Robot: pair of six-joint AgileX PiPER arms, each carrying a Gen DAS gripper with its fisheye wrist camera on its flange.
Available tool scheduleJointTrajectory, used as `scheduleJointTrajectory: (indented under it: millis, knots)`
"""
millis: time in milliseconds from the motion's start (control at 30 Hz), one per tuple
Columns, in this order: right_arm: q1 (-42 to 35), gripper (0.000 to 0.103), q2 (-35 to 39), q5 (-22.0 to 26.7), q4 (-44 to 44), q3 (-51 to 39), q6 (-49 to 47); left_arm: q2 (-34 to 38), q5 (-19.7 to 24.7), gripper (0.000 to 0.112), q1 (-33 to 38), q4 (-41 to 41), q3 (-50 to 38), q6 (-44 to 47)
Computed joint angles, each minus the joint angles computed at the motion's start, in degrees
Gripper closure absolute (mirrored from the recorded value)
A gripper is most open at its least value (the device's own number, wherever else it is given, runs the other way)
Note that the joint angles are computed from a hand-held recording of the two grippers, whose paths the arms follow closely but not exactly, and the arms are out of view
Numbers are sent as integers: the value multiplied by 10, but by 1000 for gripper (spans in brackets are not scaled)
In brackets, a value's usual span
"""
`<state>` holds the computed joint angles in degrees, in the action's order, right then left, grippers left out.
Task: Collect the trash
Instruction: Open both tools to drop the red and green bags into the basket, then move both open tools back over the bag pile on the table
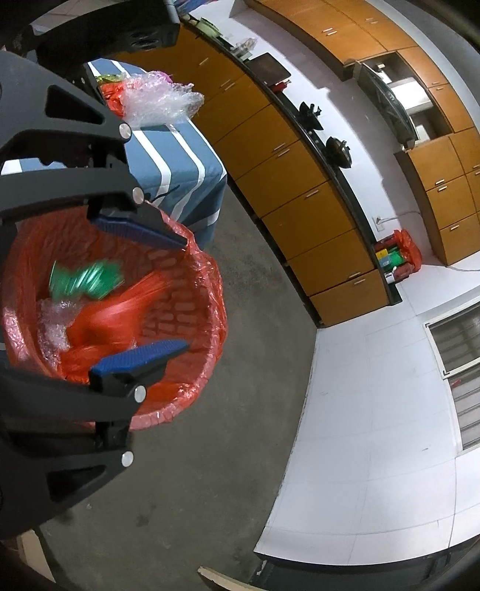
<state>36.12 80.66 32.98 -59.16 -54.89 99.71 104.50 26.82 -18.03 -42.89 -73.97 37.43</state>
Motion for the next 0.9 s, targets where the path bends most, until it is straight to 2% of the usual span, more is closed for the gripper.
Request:
scheduleJointTrajectory:
  millis: [267, 533, 733, 900]
  knots:
    - [14, 52, 8, 32, 11, -20, -30, -53, -66, 55, 27, 27, 69, -19]
    - [52, 52, 64, 29, 25, -81, -81, -132, -139, 45, 77, 154, 157, -128]
    - [80, 52, 148, 6, 83, -186, -176, -180, -169, 45, 177, 145, 215, -112]
    - [105, 52, 242, 2, 162, -322, -290, -197, -182, 44, 290, 33, 243, 11]
